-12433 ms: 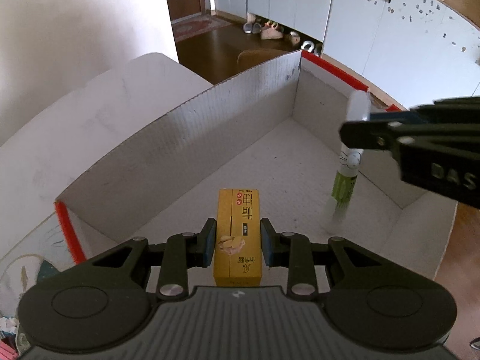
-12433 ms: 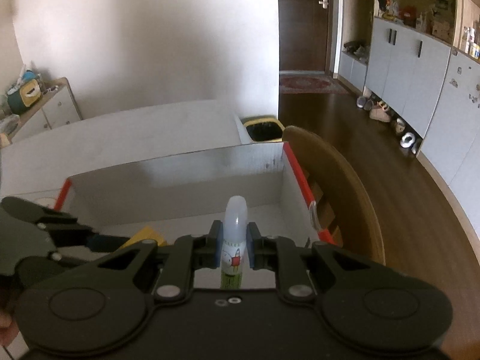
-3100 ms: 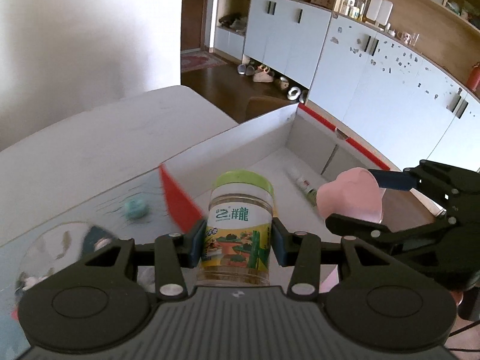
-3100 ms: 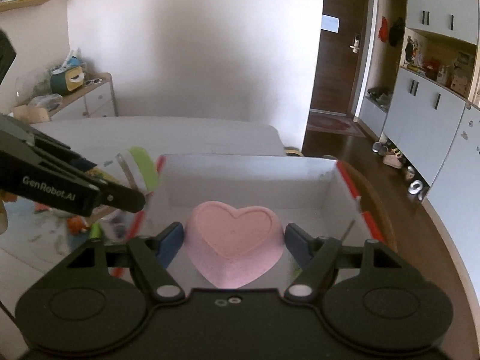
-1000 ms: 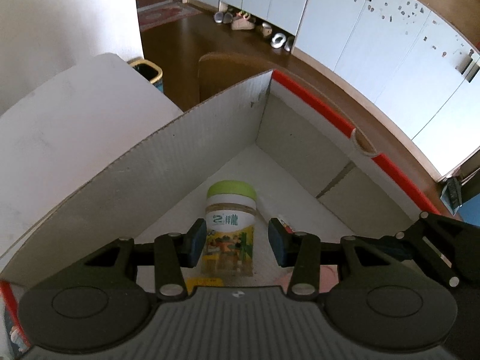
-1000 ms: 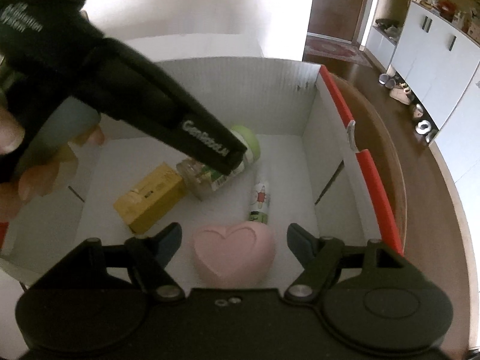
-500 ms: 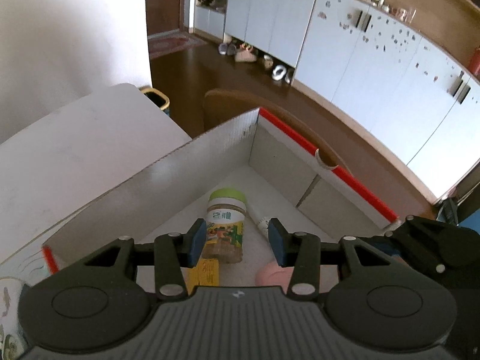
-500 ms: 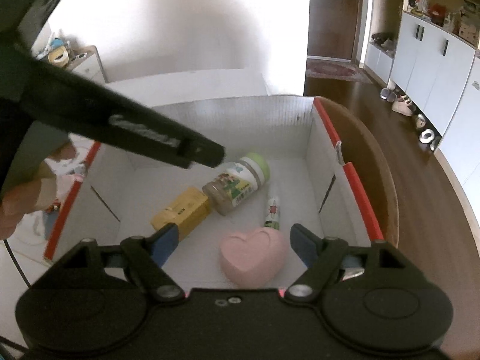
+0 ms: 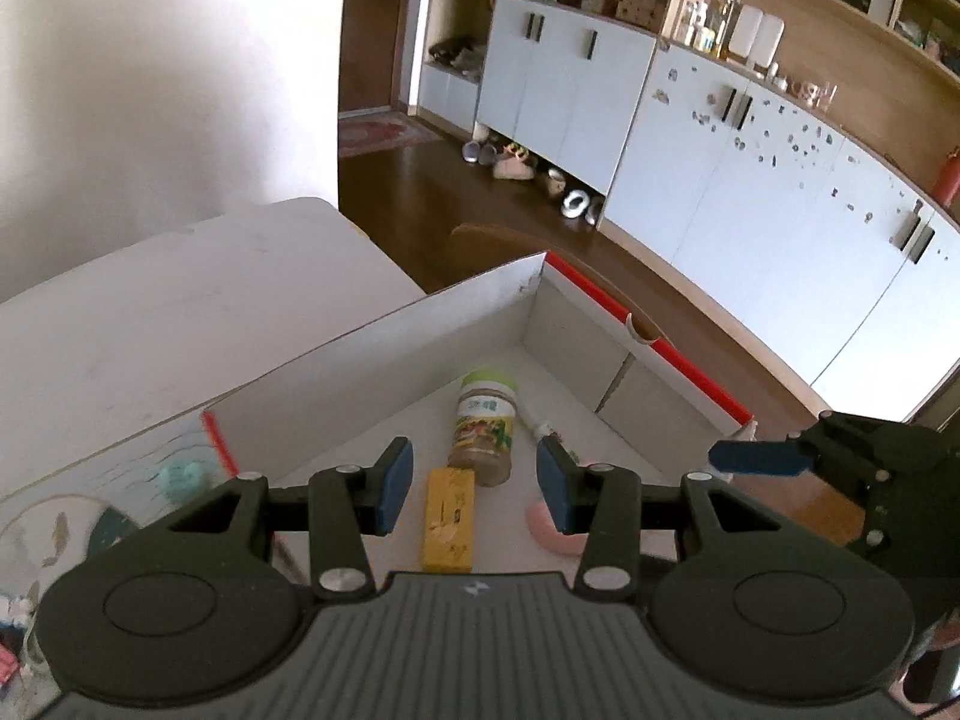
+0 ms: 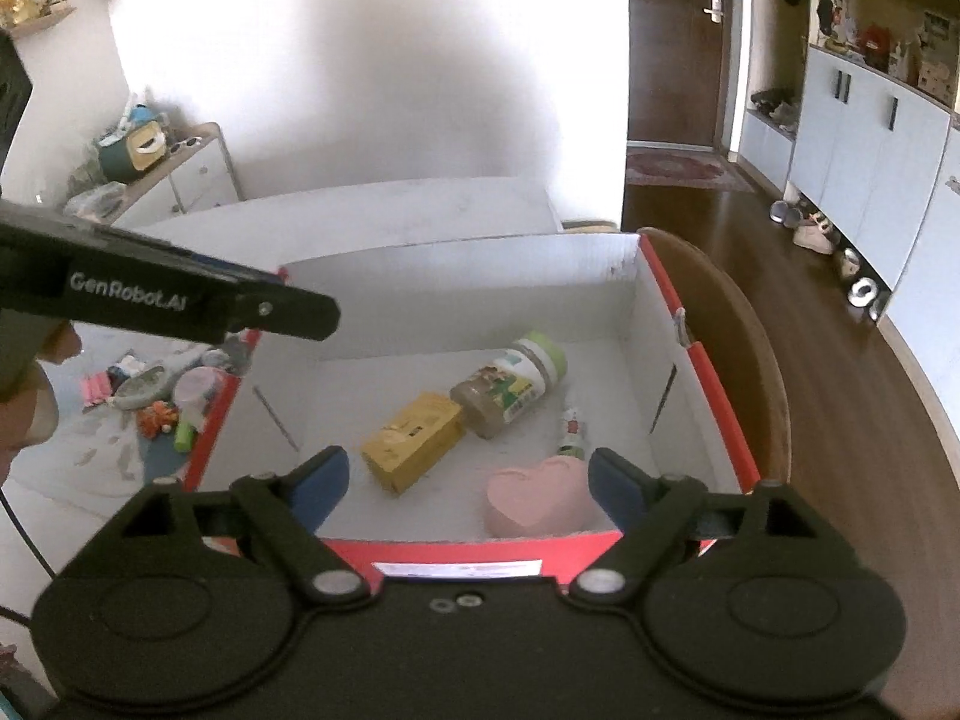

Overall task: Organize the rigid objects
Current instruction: 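Withdraw both grippers from the red box toward the table clutter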

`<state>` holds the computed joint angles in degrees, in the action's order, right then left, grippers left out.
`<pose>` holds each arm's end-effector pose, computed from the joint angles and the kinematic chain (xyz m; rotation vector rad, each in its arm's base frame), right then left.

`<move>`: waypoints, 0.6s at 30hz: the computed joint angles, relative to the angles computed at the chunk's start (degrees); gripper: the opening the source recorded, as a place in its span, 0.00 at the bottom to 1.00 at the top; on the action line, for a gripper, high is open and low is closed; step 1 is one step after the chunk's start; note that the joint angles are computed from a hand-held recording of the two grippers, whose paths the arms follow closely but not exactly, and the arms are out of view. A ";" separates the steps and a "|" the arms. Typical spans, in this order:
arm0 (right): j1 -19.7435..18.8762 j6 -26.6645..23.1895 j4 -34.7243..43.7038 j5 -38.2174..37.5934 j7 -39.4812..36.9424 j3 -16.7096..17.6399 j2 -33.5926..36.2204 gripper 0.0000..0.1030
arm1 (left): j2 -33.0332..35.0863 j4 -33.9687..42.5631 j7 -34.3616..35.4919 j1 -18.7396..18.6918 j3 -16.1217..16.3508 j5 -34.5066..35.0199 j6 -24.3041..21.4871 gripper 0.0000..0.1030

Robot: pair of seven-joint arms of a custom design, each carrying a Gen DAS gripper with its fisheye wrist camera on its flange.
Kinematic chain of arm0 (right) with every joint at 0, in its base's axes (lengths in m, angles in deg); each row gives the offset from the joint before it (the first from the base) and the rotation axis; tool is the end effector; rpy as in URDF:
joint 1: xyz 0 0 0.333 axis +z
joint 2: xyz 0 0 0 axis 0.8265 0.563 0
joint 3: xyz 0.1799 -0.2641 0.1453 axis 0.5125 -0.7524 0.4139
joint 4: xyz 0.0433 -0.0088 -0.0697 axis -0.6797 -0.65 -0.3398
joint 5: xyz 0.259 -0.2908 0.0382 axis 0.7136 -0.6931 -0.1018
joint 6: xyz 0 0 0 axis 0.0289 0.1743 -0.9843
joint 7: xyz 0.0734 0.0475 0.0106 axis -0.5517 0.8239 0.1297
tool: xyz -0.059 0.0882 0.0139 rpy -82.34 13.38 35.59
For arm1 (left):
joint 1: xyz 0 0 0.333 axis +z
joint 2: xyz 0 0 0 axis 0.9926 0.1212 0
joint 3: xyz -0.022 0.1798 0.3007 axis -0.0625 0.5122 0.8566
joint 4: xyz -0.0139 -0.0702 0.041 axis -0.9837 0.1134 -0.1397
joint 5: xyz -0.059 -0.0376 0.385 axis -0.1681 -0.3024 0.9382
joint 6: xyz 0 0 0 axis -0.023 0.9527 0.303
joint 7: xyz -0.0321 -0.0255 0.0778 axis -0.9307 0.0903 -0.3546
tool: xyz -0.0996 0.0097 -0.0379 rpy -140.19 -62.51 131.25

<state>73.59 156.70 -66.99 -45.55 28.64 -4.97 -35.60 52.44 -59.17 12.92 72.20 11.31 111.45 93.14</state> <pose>0.6331 0.3529 0.3910 -2.1577 0.9983 -0.2525 0.6545 -0.2047 0.4267 -1.8467 1.8243 -0.8527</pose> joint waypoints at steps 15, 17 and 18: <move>-0.52 5.58 -4.67 6.41 -3.58 4.96 -3.30 0.98 | -9.31 -12.81 -21.70 -5.22 11.22 18.93 8.29 0.61; -0.96 6.61 -5.23 7.46 -4.02 6.32 -3.59 1.00 | -10.28 -13.71 -26.79 -6.14 13.25 23.91 8.76 0.68; -0.97 7.36 -5.51 7.88 -4.15 6.88 -3.71 1.00 | -10.81 -14.02 -30.68 -7.19 15.00 27.69 8.76 0.72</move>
<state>72.61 164.06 -72.49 -37.66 24.49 1.91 -39.32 41.62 -73.18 -17.76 65.01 26.31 139.14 101.90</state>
